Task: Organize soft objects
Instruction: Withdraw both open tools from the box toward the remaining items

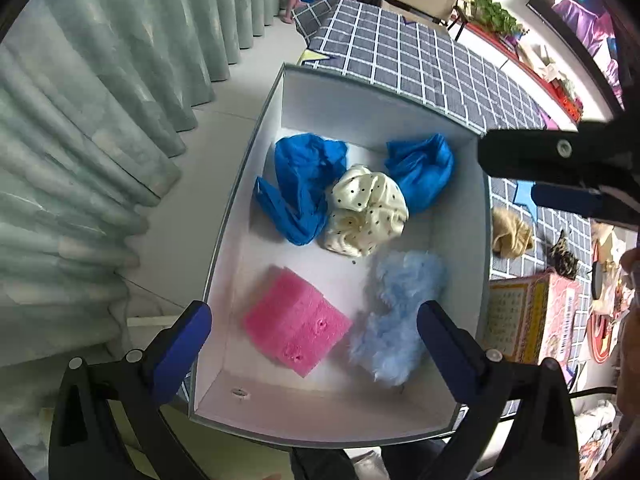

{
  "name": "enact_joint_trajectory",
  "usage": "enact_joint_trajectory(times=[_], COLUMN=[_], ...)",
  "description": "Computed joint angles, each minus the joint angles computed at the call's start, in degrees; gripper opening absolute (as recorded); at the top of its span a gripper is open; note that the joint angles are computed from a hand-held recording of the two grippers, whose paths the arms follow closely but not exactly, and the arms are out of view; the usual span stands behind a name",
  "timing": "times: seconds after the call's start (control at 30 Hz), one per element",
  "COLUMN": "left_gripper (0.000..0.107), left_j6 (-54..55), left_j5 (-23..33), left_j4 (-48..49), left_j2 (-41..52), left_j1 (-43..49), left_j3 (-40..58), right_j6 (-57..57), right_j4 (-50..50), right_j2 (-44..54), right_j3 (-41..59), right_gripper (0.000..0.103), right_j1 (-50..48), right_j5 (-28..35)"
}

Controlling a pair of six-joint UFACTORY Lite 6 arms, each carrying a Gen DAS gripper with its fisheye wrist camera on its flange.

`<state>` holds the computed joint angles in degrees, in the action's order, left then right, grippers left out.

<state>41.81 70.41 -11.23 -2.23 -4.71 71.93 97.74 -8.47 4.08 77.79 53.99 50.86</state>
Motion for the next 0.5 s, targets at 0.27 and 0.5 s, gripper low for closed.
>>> enact_joint_trajectory(times=[0.27, 0.5], left_gripper=[0.103, 0.103], left_j6=[-1.94, -5.45], left_j5=[3.29, 4.18], left_j4=[-1.31, -1.38], left_j2=[0.54, 0.45], left_j1=[-4.57, -8.54], left_j3=[4.18, 5.98], right_j6=[4.12, 9.83], right_j4=[-1.52, -5.12], right_j2=[-5.96, -8.95], right_j3=[-2.58, -2.06], right_gripper=[0.102, 0.102], right_j1=[1.07, 4.41], right_j5=[2.82, 7.49])
